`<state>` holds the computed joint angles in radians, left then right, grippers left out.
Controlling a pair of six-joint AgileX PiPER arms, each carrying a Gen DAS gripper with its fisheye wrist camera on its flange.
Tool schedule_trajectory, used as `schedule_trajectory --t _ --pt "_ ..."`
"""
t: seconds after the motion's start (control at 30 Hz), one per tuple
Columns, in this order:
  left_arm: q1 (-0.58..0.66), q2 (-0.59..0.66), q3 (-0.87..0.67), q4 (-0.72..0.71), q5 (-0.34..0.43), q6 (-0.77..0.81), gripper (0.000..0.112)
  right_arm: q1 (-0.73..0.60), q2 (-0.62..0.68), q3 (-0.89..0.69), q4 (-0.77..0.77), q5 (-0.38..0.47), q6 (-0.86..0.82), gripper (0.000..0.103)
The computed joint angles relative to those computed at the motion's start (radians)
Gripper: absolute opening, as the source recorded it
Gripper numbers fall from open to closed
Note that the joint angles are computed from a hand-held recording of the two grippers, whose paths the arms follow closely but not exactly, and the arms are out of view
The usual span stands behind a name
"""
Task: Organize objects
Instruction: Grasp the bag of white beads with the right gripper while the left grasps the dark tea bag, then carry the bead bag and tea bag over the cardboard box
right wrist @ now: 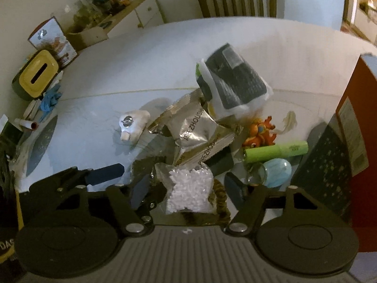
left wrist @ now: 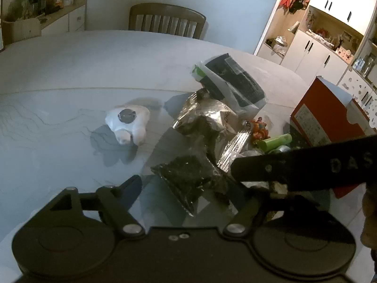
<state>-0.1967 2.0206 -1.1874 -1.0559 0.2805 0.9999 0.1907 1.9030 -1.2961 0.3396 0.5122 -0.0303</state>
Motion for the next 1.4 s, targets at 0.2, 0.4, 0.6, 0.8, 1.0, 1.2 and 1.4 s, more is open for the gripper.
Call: schedule_trajectory --t 0.2,0.4,0.6,0.8,1.0,1.2,1.4 --pt "-0.007 -0.001 -0.002 0.035 -0.009 -0.028 0.067 -0.014 0.030 -0.031 0.031 0.030 -0.002 0.051" --pt "-0.001 0.000 -0.015 0.058 0.003 -0.076 0.053 -0.019 0.030 -0.033 0.040 0.038 -0.006 0.037" --pt "0.016 0.001 -0.024 0.048 0.036 -0.105 0.037 -0.027 0.005 -0.002 0.053 0.022 -0.012 0.030" --pt "0.018 -0.011 -0.019 0.074 0.043 -0.144 0.029 -0.037 -0.041 0.045 0.086 0.006 -0.039 0.028" --pt "0.020 -0.051 0.019 0.028 0.043 -0.111 0.028 -0.070 -0.114 0.109 0.159 -0.003 -0.104 0.028" --pt "0.019 -0.133 0.056 0.017 0.092 -0.139 0.028 -0.118 -0.206 0.168 0.217 0.016 -0.163 0.028" --pt "-0.026 -0.226 0.065 0.079 0.116 -0.221 0.028 -0.183 -0.302 0.201 0.245 0.061 -0.217 0.028"
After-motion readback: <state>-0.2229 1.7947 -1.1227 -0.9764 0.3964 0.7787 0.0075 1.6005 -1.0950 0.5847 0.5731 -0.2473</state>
